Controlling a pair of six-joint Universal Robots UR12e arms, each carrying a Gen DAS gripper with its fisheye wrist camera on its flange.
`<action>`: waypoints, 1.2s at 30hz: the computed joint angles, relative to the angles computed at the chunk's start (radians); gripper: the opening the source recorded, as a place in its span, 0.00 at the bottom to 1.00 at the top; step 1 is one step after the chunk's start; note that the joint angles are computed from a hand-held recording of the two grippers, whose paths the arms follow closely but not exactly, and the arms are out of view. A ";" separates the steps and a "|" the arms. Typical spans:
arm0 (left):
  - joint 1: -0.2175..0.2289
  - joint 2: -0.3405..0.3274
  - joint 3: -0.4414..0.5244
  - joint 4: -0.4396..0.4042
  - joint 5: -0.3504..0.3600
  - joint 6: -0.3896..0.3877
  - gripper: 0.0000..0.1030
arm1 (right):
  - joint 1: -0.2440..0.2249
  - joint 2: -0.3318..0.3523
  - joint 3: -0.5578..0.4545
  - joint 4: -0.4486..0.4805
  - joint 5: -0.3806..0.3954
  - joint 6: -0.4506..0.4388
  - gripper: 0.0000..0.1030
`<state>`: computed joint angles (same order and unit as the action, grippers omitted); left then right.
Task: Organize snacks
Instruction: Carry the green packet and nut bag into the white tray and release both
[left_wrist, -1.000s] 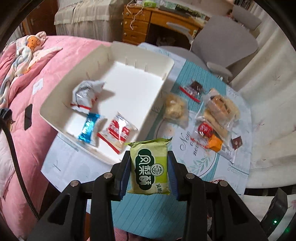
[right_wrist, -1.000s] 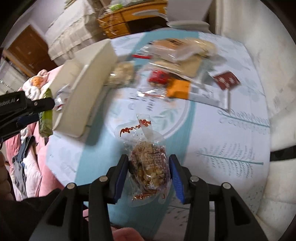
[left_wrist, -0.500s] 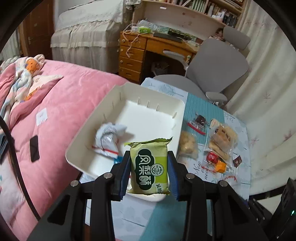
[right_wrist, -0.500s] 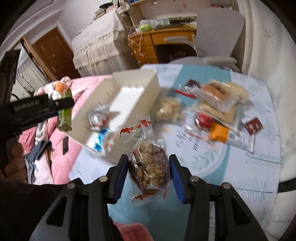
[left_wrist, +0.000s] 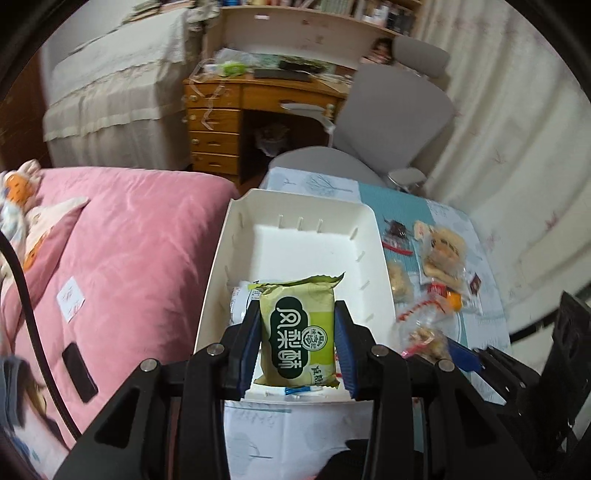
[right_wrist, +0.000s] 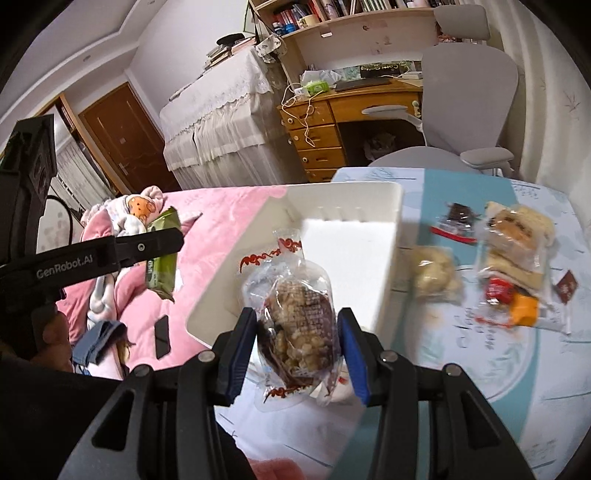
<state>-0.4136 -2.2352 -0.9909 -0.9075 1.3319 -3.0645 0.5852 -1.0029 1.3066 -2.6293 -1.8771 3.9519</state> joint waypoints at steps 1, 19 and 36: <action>0.006 -0.006 0.010 -0.023 -0.015 0.026 0.36 | 0.003 0.012 -0.014 -0.002 -0.005 0.008 0.45; -0.027 -0.114 0.205 -0.312 -0.064 0.184 0.75 | 0.034 0.009 -0.027 0.169 -0.118 0.291 0.57; -0.180 -0.335 0.627 -0.651 0.024 0.134 0.80 | -0.025 -0.187 0.236 0.261 -0.090 0.244 0.57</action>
<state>-0.5935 -2.5701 -0.3639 -1.5583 1.3554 -2.9304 0.5600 -1.1902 1.5424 -2.3678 -1.9668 4.1955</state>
